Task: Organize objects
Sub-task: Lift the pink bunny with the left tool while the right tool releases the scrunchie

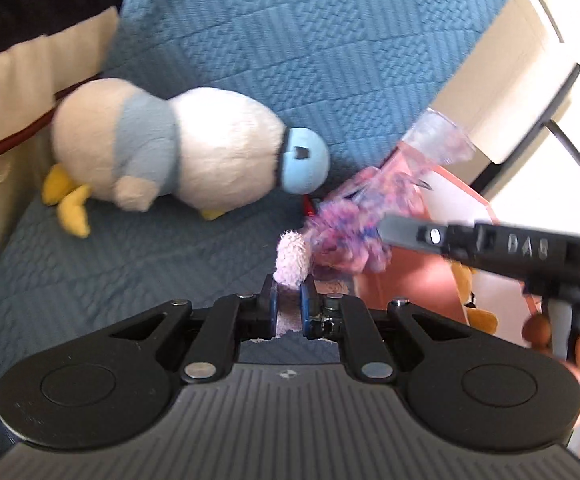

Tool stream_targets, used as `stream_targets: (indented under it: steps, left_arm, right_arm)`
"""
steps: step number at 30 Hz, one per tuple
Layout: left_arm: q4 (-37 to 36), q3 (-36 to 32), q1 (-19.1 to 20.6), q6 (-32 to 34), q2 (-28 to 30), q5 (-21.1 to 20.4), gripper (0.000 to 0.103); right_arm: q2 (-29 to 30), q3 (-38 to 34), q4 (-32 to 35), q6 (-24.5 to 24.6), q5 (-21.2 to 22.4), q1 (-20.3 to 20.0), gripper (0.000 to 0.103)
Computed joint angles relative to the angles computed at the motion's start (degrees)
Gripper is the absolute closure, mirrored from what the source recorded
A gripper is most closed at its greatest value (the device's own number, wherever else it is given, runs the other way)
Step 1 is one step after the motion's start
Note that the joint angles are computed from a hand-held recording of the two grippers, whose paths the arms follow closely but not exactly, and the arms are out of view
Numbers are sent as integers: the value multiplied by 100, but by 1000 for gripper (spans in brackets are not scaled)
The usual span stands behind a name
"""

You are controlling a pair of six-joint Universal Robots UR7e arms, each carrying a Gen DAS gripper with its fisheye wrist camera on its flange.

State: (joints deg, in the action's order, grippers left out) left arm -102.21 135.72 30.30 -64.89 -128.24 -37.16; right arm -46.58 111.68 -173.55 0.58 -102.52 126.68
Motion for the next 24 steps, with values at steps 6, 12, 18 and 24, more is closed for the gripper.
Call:
stream_targets:
  steps: [6, 12, 18, 24]
  left_arm:
    - [760, -145, -41, -631, -77, 126, 90]
    - [335, -133, 434, -327, 200, 39, 89]
    - [-321, -8, 657, -29, 267, 90, 89]
    - [-799, 17, 810, 90, 380, 53, 89]
  right_arm:
    - [59, 163, 94, -174, -375, 264, 98]
    - [115, 304, 388, -112, -601, 377, 98]
    - [144, 370, 783, -91, -899, 403, 98]
    - [144, 446, 1031, 116, -868, 331, 95]
